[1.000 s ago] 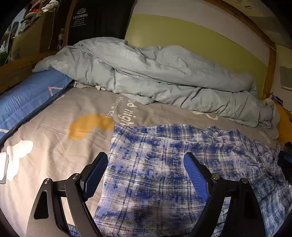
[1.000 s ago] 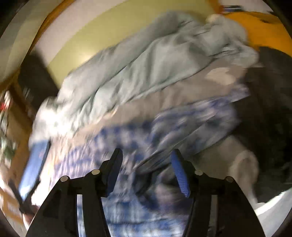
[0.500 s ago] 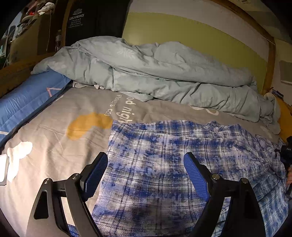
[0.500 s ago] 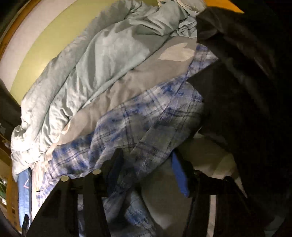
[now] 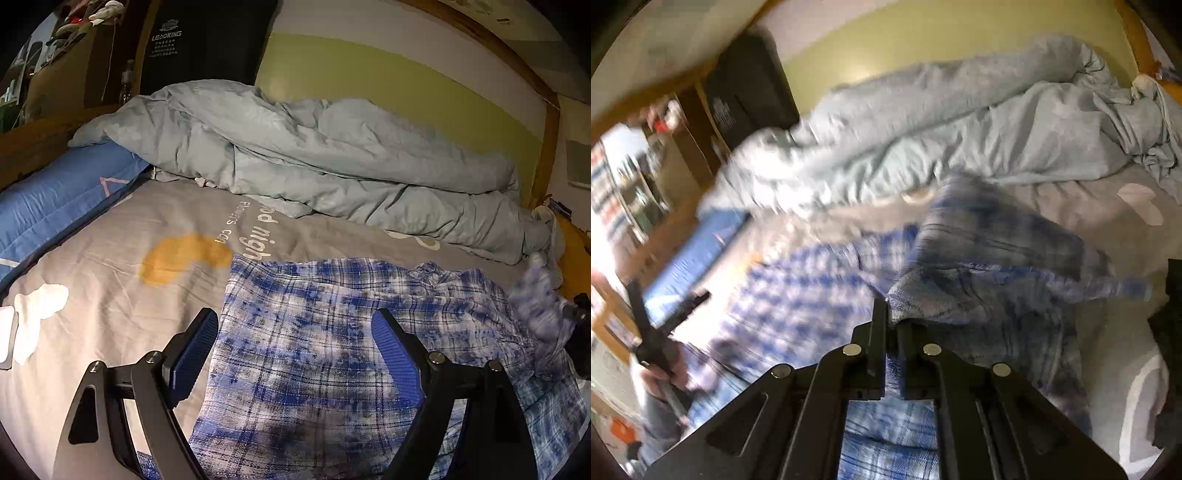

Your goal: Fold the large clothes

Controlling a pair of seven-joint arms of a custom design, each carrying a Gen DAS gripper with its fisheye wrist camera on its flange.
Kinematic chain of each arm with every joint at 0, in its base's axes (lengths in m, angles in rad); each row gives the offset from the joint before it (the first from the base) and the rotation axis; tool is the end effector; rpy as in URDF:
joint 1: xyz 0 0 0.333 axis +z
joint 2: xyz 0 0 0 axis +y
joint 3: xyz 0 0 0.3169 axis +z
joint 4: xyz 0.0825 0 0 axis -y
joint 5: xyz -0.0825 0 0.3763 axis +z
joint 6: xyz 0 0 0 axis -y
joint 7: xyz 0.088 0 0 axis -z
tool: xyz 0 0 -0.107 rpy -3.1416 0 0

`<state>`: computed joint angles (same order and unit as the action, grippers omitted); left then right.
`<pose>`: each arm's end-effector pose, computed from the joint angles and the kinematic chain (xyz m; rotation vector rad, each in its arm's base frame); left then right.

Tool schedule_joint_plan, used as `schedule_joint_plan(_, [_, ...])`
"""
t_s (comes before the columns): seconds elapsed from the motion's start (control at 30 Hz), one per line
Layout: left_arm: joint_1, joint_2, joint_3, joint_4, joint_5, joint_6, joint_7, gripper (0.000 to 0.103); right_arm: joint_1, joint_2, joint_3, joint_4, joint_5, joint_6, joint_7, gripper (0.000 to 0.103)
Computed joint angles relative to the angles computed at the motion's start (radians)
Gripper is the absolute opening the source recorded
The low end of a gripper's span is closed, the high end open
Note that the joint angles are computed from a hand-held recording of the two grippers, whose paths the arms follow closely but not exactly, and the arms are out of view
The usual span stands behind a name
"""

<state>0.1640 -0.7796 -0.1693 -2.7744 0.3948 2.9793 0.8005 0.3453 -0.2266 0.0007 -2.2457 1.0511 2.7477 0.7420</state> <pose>0.3518 -0.0364 0.5388 -1.8975 1.2680 -0.8883 0.4937 0.1409 0.5321 -1.7786 1.2735 -0.2103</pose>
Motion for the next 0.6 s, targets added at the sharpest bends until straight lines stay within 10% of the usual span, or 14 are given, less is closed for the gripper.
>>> schedule_joint_plan(0.13, [-0.006, -0.001, 0.000, 0.001, 0.002, 0.001, 0.007, 0.087, -0.056, 0.040, 0.033, 0.005, -0.223, -0.020, 0.238, 0.046])
schedule_joint_plan(0.2, [-0.001, -0.002, -0.008, 0.002, 0.007, -0.002, 0.007, 0.087, -0.058, 0.039, 0.026, -0.009, -0.236, 0.007, 0.267, 0.046])
schedule_joint_plan(0.6, [0.005, 0.004, -0.022, 0.007, 0.029, -0.011, 0.003, 0.087, -0.046, 0.040, -0.075, 0.005, 0.490, 0.062, 0.024, 0.078])
